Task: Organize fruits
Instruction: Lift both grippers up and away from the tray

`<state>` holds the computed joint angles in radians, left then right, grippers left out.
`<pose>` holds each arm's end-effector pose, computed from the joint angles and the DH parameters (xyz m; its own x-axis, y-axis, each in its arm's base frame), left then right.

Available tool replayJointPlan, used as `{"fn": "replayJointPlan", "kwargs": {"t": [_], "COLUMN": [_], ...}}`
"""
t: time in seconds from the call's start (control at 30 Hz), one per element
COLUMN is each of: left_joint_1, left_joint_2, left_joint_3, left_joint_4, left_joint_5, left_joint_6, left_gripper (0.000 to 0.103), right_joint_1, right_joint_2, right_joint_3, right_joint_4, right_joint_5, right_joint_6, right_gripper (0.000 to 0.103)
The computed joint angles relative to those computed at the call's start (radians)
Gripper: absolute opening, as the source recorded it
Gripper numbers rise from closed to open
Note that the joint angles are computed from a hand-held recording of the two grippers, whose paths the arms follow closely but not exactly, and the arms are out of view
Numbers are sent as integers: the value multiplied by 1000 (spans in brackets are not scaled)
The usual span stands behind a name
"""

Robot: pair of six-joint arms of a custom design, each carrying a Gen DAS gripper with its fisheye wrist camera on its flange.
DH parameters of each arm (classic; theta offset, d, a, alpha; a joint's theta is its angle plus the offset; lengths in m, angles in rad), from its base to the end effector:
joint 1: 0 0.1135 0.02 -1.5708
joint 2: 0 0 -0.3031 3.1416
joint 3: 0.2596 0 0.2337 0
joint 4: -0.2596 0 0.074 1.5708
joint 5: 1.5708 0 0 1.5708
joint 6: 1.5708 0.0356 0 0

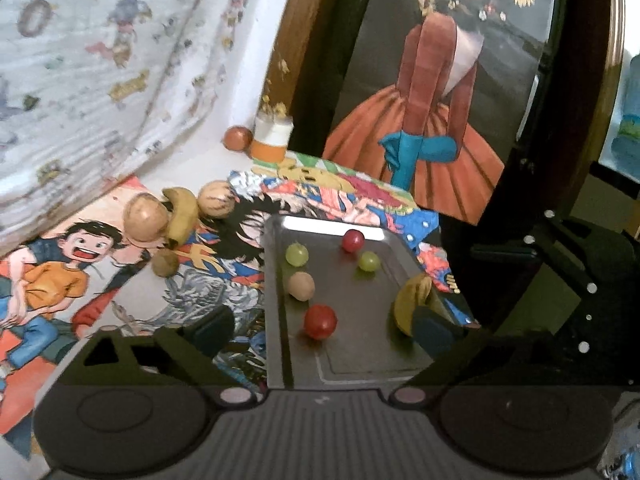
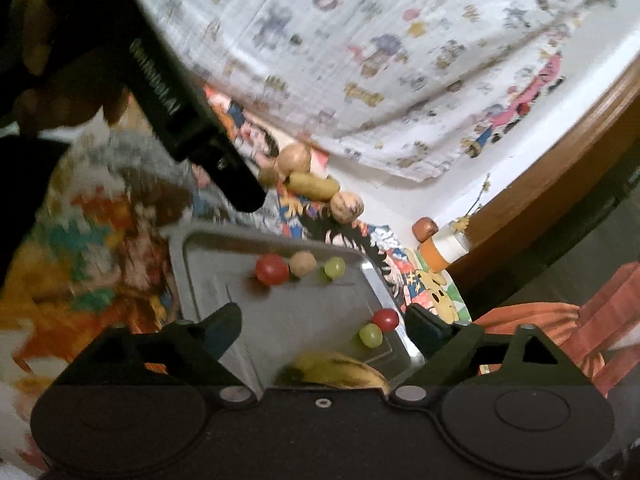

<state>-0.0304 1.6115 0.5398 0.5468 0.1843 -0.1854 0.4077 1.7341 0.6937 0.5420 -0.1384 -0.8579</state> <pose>0.2871 -0.0153 0.1921 -0.5270 -0.1653 -0.8336 0.0928 0.9638 -0.2498 0.3022 0.1358 0.1958 0.0942 -0.7754 -0.6244 -0.6616 0.4199 -0.6213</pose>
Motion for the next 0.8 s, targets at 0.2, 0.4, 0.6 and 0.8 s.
{"fn": "replayJointPlan", "kwargs": {"t": [0.2, 0.4, 0.6, 0.8], "left_joint_1": [19, 35, 57, 111], "left_joint_2": [-104, -189, -249, -295], "left_joint_3": [-91, -182, -270, -330], "left_joint_4": [19, 41, 62, 63], "left_joint_5": [-12, -39, -69, -34], "left_joint_6": [-6, 15, 31, 26], "left_gripper": [102, 103, 103, 103], "right_joint_1": [50, 100, 151, 188], "right_joint_2": [-80, -106, -110, -114], "right_joint_3": [-83, -138, -179, -167], "right_joint_4": [51, 80, 98, 36], "right_joint_5": [44, 101, 147, 180], "right_joint_6": [111, 206, 317, 443], "right_gripper": [99, 102, 102, 102]}}
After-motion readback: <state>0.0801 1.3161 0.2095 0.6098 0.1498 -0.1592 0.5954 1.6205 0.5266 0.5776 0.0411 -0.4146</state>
